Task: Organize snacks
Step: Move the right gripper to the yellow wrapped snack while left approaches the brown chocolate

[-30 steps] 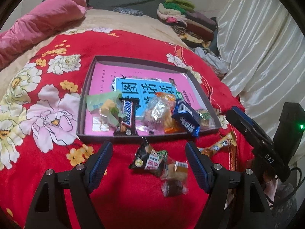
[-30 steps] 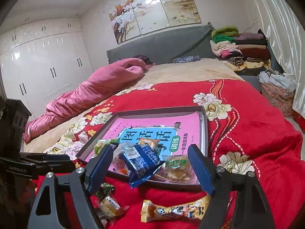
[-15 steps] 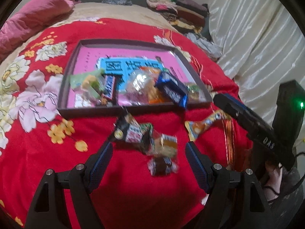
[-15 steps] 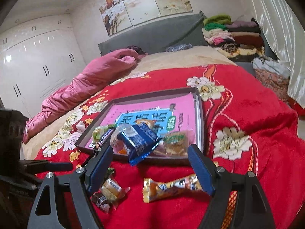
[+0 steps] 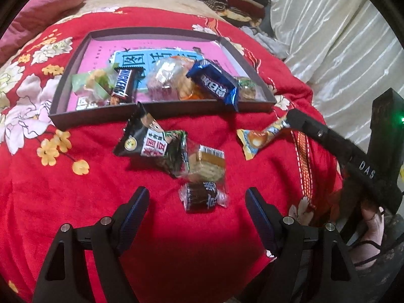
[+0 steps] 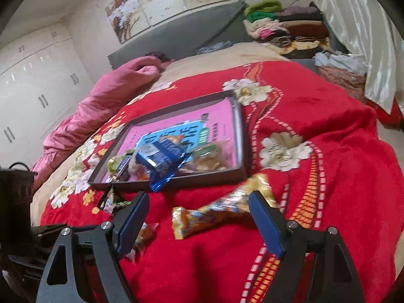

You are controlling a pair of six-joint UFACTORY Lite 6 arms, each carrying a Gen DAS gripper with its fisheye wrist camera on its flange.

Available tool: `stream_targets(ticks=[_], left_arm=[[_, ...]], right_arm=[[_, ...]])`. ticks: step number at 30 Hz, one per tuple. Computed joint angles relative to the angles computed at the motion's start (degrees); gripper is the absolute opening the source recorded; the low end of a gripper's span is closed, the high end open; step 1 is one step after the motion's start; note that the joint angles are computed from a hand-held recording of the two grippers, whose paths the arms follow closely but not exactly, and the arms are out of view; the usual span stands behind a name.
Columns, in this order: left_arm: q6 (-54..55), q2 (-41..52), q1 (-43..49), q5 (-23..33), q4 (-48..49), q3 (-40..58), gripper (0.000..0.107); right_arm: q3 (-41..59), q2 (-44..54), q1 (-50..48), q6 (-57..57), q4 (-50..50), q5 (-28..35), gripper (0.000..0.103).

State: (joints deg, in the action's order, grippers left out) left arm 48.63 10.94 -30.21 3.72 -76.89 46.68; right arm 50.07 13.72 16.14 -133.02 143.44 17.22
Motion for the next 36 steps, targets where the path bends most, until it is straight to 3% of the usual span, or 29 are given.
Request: stream_targets(ticks=[5, 8, 13, 16, 25, 31, 33, 36], left_arm=[[8.44, 1.40, -0.53, -0.04, -8.75, 0.34, 0.079], [8.41, 2.22, -0.80, 0.03, -8.83, 0.68, 0.079], [12.68, 3.19, -1.26, 0.14, -13.42, 1.00, 0.079], [15.89, 3.48, -1.09, 0.26, -16.54, 1.05, 0.079], [38.08, 5.71, -1.50, -0.06, -39.80, 2.27, 0.079], [52.79, 6.79, -1.98, -0.08, -54.81, 2.87, 0.079], [59.04, 7.12, -2.24, -0.26, -61.45, 3.13, 0.076], [63.72, 7.74, -2.55, -0.52, -66.43, 3.68, 0.068]], right_arm=[[-0.14, 0.94, -2.27, 8.27, -6.72, 0.97, 0.080], [0.28, 2.07, -3.74, 12.61, -9.96, 2.15, 0.080], [-0.79, 1.16, -5.17, 10.00, -5.41, 2.48, 0.080], [0.84, 3.69, -6.91, 17.66, -12.58, 3.85, 0.080], [8.62, 13.34, -9.15, 29.56, -25.07, 9.86, 0.080], [11.70, 17.19, -11.69, 30.83, -26.39, 15.03, 0.061], [12.57, 18.10, -11.94, 31.83, -27.67, 15.87, 0.051], [12.67, 17.63, -10.83, 31.02, -28.56, 15.73, 0.045]])
